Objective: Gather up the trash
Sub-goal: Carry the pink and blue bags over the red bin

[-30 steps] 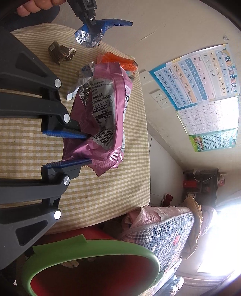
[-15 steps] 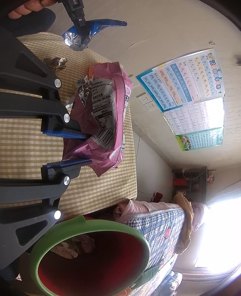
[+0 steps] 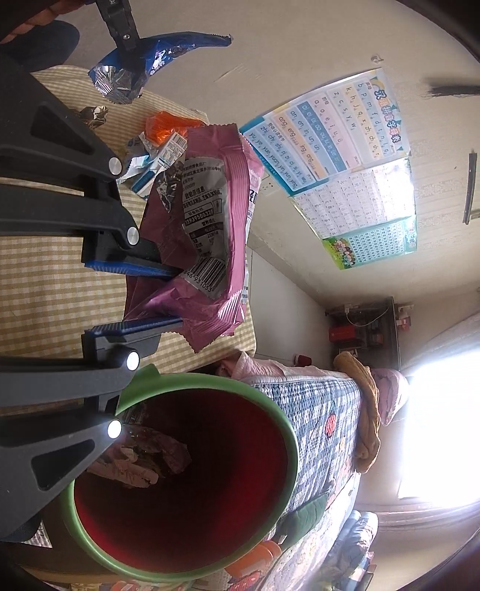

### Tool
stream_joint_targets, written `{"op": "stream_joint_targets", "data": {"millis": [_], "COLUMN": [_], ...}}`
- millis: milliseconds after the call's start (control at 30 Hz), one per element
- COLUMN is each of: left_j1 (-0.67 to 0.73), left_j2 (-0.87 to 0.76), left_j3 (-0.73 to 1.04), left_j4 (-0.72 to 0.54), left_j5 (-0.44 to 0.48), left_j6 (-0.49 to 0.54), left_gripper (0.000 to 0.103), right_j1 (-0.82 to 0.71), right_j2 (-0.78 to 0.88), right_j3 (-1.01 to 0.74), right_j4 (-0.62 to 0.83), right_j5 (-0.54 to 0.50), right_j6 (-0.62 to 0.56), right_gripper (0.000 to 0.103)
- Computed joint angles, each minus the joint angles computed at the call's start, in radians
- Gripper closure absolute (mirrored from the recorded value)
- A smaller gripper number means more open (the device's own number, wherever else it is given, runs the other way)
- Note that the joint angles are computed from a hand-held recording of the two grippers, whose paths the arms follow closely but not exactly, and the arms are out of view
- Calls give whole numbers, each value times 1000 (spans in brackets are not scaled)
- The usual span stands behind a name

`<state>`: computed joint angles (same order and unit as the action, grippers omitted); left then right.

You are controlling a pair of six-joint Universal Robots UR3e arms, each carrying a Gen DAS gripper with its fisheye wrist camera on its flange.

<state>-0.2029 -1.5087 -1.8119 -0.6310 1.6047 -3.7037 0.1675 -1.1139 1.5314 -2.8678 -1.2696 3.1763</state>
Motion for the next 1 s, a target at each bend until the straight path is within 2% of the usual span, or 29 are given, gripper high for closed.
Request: {"op": "stream_joint_targets", "data": {"millis": [467,767,1000], "left_j1": [-96,-155,-194], "left_j2": [-365,-637,-851], "left_j3": [429,818,1166], "left_j4": [-37,-139,-275], "left_j5": [-49,-107,-143], "left_j6": [54,122,146], "left_gripper": [90,90,90], "right_j1": [-124,-203,-270], "right_j2": [-9,-24,-39], "right_j3": [46,78,108], "right_j4": [-84,-88,-120], "right_j5": [-34,-30,-22], "right_j6": [60,112,176], "right_gripper": [82,82,82]}}
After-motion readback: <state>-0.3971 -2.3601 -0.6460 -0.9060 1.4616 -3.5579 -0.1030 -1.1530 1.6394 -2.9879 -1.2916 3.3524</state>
